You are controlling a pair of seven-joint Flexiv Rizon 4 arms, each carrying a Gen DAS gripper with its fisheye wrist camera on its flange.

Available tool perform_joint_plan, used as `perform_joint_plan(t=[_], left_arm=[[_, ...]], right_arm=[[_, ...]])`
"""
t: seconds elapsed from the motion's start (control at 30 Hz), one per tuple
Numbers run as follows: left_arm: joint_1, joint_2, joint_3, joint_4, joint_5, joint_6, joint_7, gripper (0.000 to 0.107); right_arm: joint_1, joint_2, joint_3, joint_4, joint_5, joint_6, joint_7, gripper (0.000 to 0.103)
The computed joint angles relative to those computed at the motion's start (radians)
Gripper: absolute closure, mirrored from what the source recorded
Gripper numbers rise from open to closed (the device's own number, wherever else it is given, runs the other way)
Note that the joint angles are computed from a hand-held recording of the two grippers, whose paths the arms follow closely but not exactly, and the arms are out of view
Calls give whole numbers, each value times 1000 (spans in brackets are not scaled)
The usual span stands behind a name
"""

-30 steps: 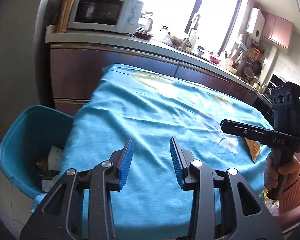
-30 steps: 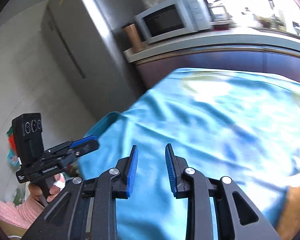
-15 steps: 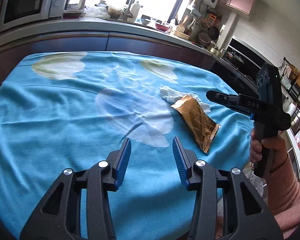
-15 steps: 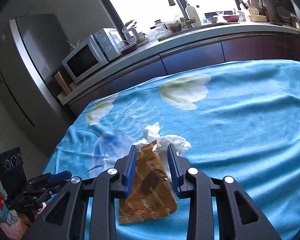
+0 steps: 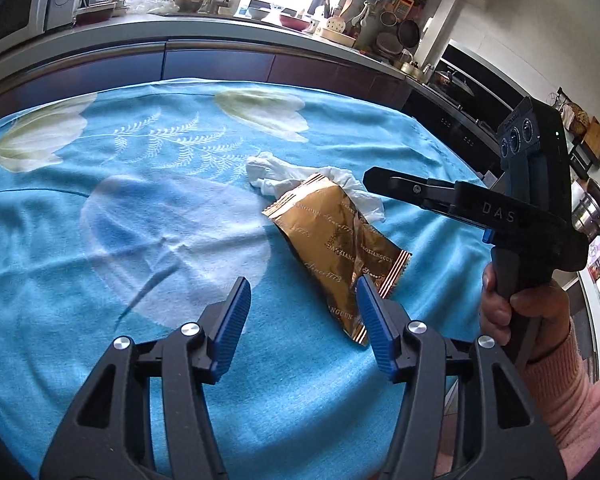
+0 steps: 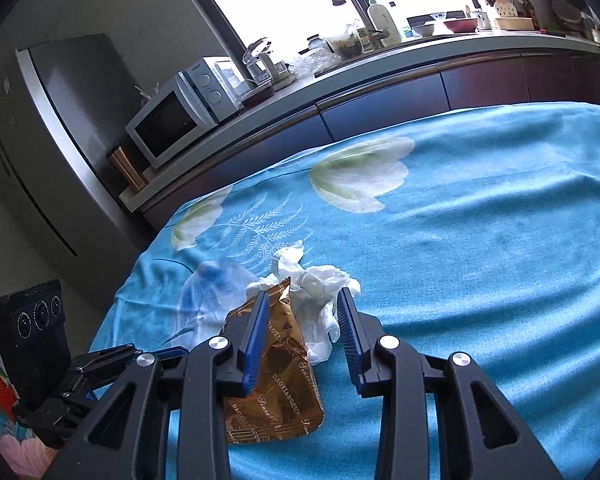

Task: Collect trash
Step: 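Grasp the gold packet with the left gripper while the right gripper approaches the tissue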

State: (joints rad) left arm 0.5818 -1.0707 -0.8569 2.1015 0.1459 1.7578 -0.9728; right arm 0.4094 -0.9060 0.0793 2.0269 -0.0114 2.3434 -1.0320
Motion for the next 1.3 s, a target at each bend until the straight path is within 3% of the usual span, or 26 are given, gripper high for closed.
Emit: perform_joint_plan(t=[0.67,0.83,0.97,1.3], left_arm=[[-73,-26,-24,-83,-135,-126,30,51],[-100,-19,-7,-90,-154,-102,17,74],[-103,-19,3,-98,-154,-102,7,100],[23,-52,-73,-33,-90,-71,14,104]], right_arm=[[-72,-23,35,13,-111,30,44,70],[-70,-23,35,14,-119,27,46,70],[-73,-23,37,15,-121,29,51,70],[-48,-6,15,6,-82,10,42,69]])
